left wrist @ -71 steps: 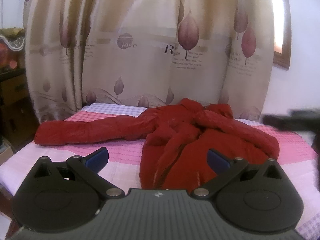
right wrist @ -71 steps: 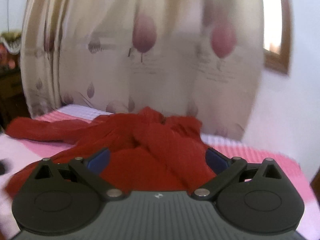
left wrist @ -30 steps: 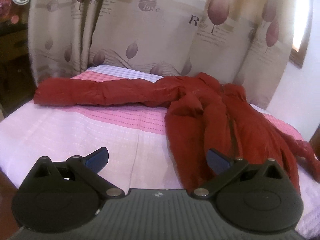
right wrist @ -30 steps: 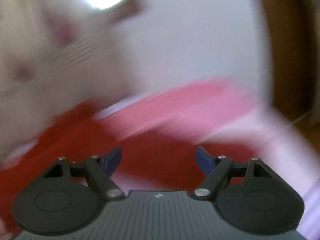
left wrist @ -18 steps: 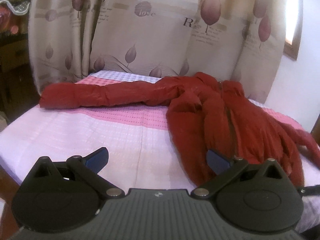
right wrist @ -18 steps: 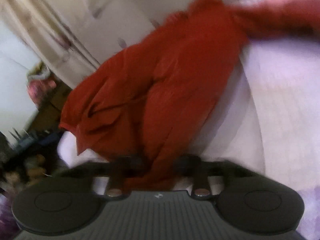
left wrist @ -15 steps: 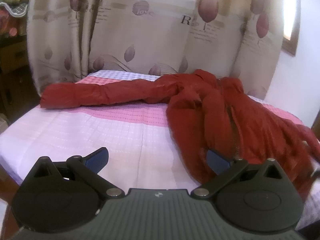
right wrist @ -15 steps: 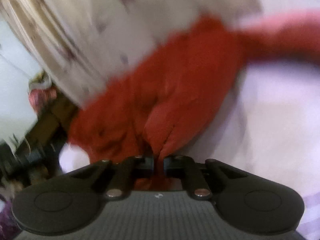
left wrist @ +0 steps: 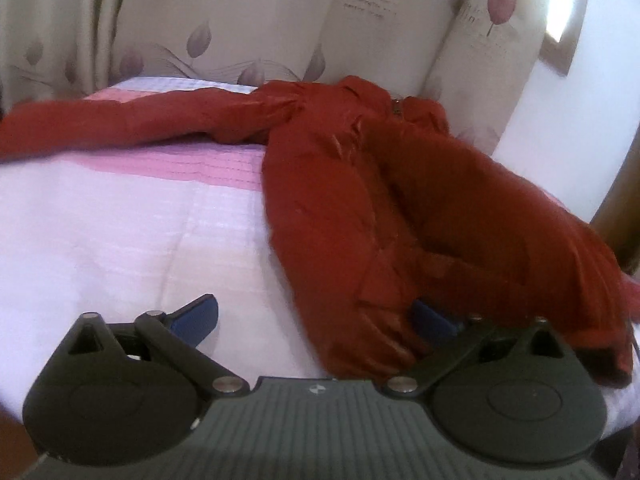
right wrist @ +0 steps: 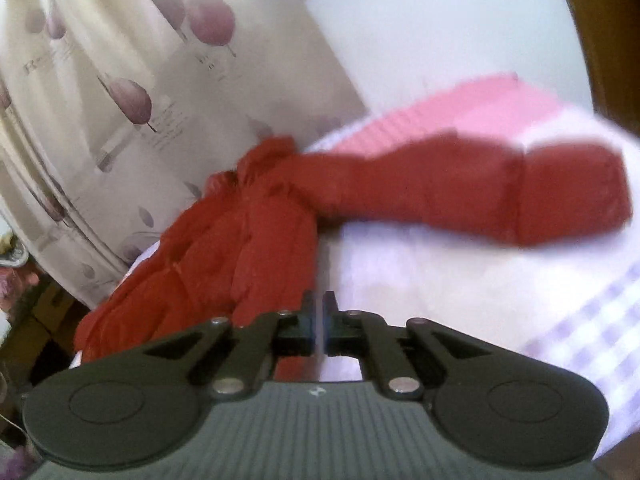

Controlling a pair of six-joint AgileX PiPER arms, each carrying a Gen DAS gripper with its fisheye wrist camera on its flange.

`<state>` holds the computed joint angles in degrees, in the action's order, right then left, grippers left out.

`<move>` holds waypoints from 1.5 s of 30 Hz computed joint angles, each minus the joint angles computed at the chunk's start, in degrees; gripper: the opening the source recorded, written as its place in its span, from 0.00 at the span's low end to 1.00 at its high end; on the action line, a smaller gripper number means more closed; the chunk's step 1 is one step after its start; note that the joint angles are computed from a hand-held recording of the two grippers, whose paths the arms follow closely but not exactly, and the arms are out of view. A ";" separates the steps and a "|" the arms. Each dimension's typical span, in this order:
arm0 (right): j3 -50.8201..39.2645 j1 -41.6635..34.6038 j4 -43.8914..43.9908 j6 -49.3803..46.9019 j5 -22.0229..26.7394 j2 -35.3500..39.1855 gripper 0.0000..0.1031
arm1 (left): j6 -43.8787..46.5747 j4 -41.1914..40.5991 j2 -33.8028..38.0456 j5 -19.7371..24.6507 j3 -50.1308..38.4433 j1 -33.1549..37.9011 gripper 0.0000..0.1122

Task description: Fold large clothes

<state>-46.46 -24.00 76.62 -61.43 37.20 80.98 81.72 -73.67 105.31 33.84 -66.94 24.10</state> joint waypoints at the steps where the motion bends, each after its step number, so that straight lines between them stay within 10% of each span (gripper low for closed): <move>1: 0.12 1.34 0.65 1.09 -0.37 0.60 0.23 | -0.22 0.19 1.01 1.66 -0.97 0.08 0.70; 2: 0.13 1.48 1.36 0.96 0.76 1.51 0.35 | -2.74 2.66 2.81 5.50 -3.30 0.66 0.45; 4: -0.22 3.86 3.78 0.58 1.19 3.87 0.99 | -9.42 5.73 4.22 10.20 -6.21 2.10 0.22; 6: 1.64 7.74 9.15 -4.16 0.33 5.02 1.00 | -8.46 4.93 2.40 9.43 -4.83 2.94 0.14; 8: 1.85 10.49 11.92 -7.85 0.56 7.67 0.95 | -8.93 5.64 -0.67 8.97 -3.33 4.21 0.12; 10: -0.36 16.68 7.14 -3.73 -5.79 9.12 0.13 | -10.47 7.05 -4.06 9.81 -2.82 5.93 0.10; 18: -1.18 8.33 -6.43 7.05 0.21 -2.09 0.06 | -8.77 12.93 -18.17 6.83 0.81 13.23 0.01; 22: 1.01 10.26 -18.13 15.29 -4.82 -3.31 0.07 | -3.56 8.33 -20.64 6.47 5.95 13.79 0.01; 27: 2.67 11.77 -2.94 1.60 -10.12 -8.46 0.09 | 1.35 1.53 -20.99 5.47 7.63 8.49 0.26; 33: -15.46 31.05 -17.26 10.14 -17.48 4.99 0.09 | 18.53 -21.59 -16.51 2.96 9.24 -2.90 0.48; 39: -20.01 34.09 -39.46 27.05 -21.24 16.49 0.07 | 24.66 -20.78 -8.49 -5.74 8.86 -12.47 0.37; 45: -16.18 31.21 -19.99 10.35 -21.61 19.14 0.07 | 27.82 -24.09 -4.24 -9.84 9.98 -14.56 0.37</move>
<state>-62.64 7.21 56.63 -51.08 15.58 100.12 109.54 -97.76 101.07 24.00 -56.96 9.54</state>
